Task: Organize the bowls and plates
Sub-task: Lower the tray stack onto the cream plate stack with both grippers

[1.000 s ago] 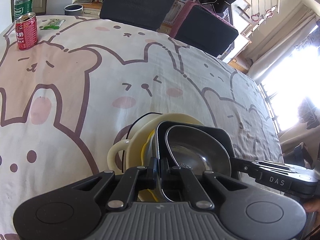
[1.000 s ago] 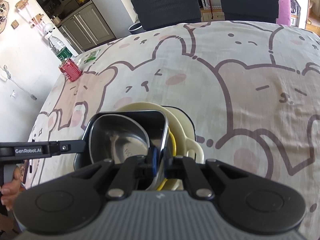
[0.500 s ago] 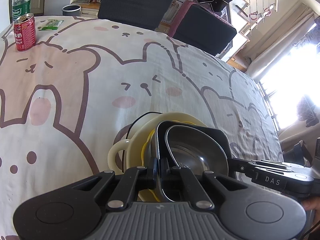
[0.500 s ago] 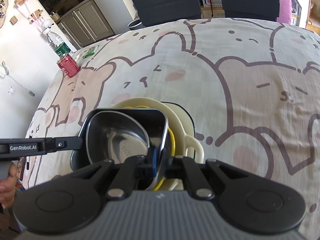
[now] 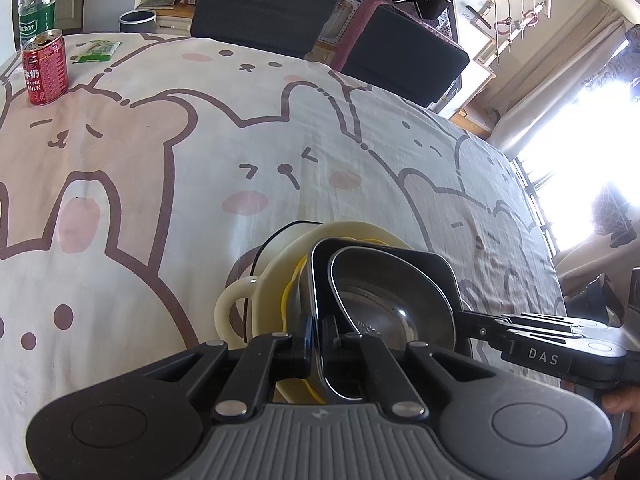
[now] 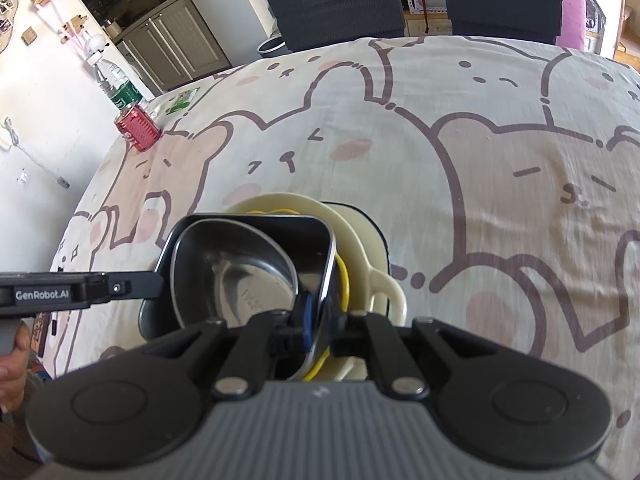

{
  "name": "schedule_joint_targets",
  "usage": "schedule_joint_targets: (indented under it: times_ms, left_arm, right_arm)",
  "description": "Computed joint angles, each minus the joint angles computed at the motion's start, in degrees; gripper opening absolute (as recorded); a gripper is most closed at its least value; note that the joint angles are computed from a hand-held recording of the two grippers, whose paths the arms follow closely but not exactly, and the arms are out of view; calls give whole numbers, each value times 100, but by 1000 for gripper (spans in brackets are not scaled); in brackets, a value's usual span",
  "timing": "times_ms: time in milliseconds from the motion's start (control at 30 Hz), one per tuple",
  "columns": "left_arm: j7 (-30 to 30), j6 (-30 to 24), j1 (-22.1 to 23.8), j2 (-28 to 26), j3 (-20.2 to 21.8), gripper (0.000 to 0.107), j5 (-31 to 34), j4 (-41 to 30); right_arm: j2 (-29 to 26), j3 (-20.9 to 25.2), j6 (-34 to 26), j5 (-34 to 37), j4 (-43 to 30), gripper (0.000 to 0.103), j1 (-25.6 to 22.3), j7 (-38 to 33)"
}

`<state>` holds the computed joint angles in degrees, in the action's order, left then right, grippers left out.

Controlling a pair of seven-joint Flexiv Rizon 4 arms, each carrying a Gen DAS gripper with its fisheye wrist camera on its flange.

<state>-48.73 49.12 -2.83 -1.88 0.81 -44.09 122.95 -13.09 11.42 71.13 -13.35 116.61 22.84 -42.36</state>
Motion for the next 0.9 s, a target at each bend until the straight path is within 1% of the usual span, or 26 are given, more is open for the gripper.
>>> schedule_joint_targets:
  times_ms: [100,200,600,633,667,700,900]
  left_arm:
    - [-3,0,1,0,1,7,4,-2]
    - [9,-12,0,12,3,7,22,1]
    - [16,-41,7,52,23,9,53,3]
    - [15,-43,10,57,28,10,63,2]
    - [14,-38,11,67,32,15,70,8]
    - [22,-34,12,78,36,17,62,14]
    - [27,-38,20,125,60,17,49,39]
  right_arm:
    - [10,-21,-4,-32,13,12,8,36]
    - [30,-35,24,-53,40,15,6,83]
    - [103,-53,139,-151,131,15,0,214]
    - [107,-56,145,-166,136,15,2,226]
    - [112,-56,150,-177,141,15,3,235]
    - [118,-57,154,-187,146,15,3,247]
    - [144,-56,209,-222,179,15,-4,290]
